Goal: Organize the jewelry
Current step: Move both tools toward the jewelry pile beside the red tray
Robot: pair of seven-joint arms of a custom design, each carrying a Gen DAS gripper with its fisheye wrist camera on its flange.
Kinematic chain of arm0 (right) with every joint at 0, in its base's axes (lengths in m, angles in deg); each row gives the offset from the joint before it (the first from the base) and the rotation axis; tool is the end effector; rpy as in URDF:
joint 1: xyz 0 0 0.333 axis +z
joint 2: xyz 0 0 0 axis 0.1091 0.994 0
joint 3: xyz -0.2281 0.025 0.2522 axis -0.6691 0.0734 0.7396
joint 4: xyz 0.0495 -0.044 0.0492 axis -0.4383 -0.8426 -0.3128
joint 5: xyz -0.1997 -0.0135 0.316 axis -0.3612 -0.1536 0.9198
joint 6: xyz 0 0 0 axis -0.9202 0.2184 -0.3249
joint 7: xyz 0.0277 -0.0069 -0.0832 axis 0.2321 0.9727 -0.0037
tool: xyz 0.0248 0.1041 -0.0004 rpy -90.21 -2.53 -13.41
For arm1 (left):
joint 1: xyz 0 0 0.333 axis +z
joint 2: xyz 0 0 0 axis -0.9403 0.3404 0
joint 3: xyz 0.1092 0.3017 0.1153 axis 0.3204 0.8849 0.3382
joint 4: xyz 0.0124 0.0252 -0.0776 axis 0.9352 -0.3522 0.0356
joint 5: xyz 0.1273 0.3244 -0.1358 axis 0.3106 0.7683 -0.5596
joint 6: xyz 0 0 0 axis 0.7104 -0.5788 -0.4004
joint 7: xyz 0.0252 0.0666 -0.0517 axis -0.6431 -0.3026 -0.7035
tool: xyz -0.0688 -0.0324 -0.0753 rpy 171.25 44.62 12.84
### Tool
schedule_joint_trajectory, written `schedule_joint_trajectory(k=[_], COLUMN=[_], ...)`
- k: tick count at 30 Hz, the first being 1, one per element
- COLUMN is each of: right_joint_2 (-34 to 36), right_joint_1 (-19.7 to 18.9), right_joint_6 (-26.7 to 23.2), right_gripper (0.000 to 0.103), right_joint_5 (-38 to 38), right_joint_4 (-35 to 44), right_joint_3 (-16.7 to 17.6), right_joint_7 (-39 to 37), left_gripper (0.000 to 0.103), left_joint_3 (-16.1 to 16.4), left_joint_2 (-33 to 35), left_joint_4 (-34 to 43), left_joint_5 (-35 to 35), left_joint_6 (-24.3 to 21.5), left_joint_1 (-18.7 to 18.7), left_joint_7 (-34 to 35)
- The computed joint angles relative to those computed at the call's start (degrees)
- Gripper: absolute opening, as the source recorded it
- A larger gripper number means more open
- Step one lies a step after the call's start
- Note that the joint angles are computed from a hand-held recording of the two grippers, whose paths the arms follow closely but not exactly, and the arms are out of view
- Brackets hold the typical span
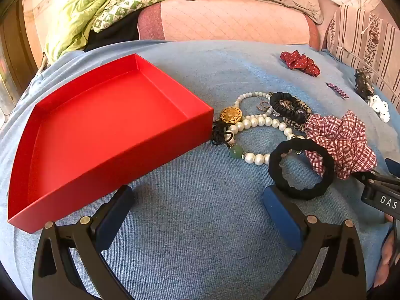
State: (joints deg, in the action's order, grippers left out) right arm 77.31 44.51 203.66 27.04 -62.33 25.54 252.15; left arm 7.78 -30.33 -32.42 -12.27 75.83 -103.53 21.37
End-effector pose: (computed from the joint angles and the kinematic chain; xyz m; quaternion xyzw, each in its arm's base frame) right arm 0.5916 0.4104 0.3536 -0.5017 0.8024 -0.2924 0.1376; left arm 0.6531 -0.3860 0.3598 -0.5311 0.7773 -0.2608 0.2139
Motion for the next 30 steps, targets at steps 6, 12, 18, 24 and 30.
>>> schedule_joint_trajectory(k=[6, 12, 18, 24, 30], right_joint_2=[0.0, 0.1, -0.3, -1.0, -1.6], right_joint_1=[0.0, 0.1, 0.1, 0.4, 1.2], right_joint_6=[0.3, 0.2, 0.5, 0.2, -1.5], right_gripper=[0.103, 0.103, 0.103, 0.103, 0.103], right_joint_5=[0.0, 0.0, -0.2, -0.9, -1.7], right_joint_4=[-0.1, 0.0, -0.4, -1.2, -1.2], right_joint_3=[0.0, -0.1, 0.0, 0.1, 0.6], right_joint_7=[0.2, 0.2, 0.3, 0.0, -1.6], left_gripper=[0.103, 0.103, 0.103, 0.103, 0.103], left_joint_3=[-0.1, -0.5, -0.6, 1.8, 6.7], left_joint_2=[-0.1, 0.0, -0.6, -2.7, -5.6], left_joint_4=[0.0, -0.1, -0.7, -4.7, -10.0], left_joint_5=[0.0, -0.5, -0.5, 1.1, 5.0], left_joint_6=[-0.1, 0.0, 0.2, 3.0, 6.1], left_joint_1=[-0.2, 0.4, 0.7, -1.4, -5.5], left_joint_7=[-0.3, 0.3, 0.7, -1.4, -6.3])
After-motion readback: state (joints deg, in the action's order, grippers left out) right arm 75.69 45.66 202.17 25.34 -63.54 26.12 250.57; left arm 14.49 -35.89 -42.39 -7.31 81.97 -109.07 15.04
